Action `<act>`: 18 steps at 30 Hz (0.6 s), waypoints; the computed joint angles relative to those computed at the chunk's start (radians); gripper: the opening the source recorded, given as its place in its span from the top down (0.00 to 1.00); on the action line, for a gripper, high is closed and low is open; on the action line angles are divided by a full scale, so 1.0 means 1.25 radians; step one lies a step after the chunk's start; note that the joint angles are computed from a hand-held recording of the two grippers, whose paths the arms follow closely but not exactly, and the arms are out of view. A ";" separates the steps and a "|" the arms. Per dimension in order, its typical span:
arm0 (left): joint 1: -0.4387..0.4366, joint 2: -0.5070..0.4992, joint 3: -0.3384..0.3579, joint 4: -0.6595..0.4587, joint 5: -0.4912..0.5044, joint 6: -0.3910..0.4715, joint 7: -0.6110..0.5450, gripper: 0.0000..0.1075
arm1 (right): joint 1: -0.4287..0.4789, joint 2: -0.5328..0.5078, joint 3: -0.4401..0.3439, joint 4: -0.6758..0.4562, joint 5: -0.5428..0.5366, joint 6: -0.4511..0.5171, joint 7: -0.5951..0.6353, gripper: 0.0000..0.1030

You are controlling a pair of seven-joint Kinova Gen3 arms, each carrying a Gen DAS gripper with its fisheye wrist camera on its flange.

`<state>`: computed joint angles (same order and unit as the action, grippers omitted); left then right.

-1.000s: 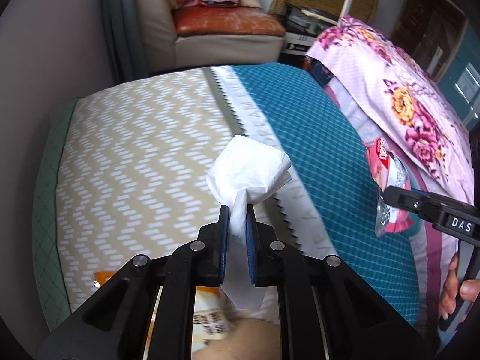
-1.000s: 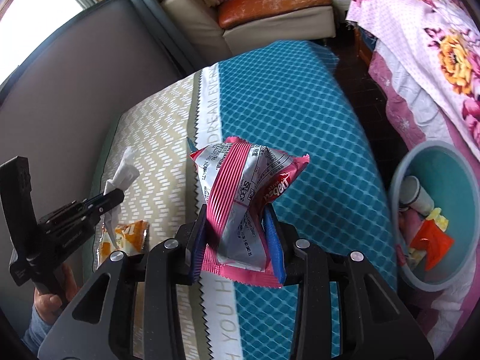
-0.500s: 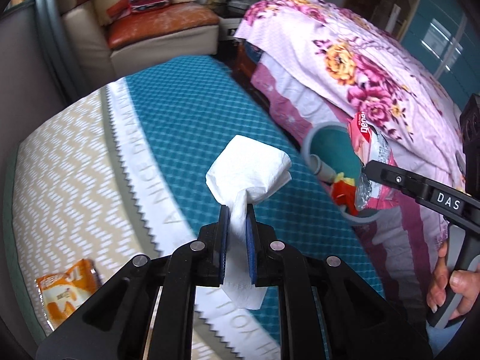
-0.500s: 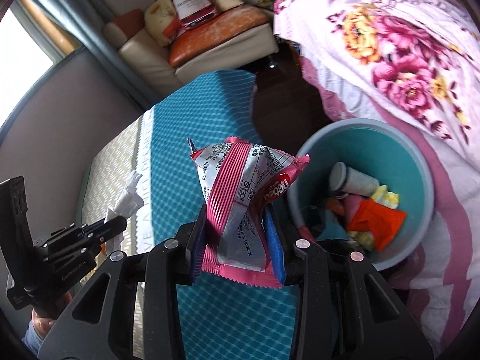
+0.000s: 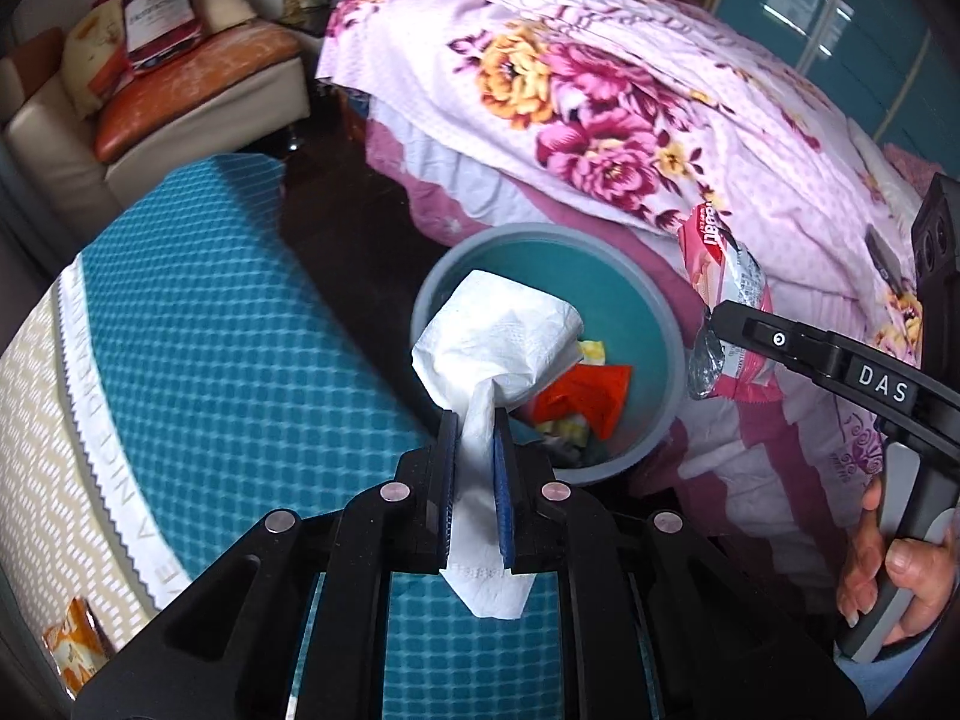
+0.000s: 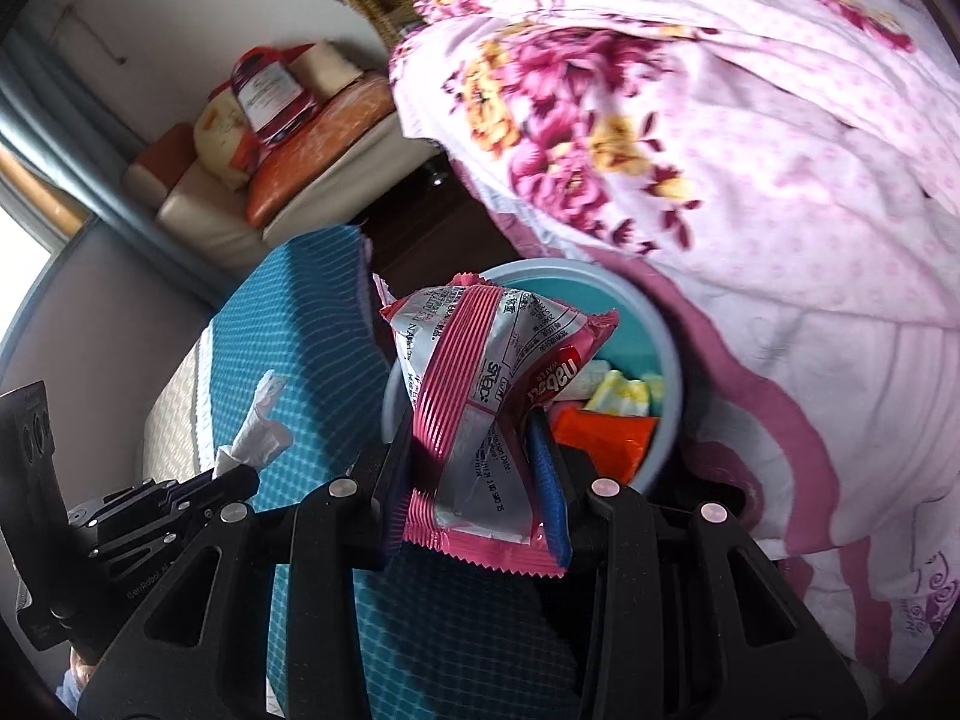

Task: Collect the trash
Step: 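Carry the white tissue and pink wrapper over the teal bin, then open the left gripper to drop the tissue while the right drops the wrapper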

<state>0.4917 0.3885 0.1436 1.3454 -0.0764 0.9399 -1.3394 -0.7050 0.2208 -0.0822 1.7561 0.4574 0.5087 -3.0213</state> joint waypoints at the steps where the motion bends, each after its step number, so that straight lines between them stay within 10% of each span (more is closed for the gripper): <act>1: 0.005 0.010 0.001 -0.012 -0.002 0.005 0.001 0.89 | 0.003 -0.001 0.000 0.002 -0.002 0.000 0.002 0.67; 18: 0.032 0.143 -0.009 -0.148 0.010 0.072 -0.015 0.87 | 0.048 0.015 0.005 0.015 -0.066 -0.013 0.065 0.66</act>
<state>0.5317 0.5668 0.1322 1.1600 -0.0639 1.0297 -1.3580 -0.6454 0.2399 -0.0759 1.7750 0.3743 0.4931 -2.9395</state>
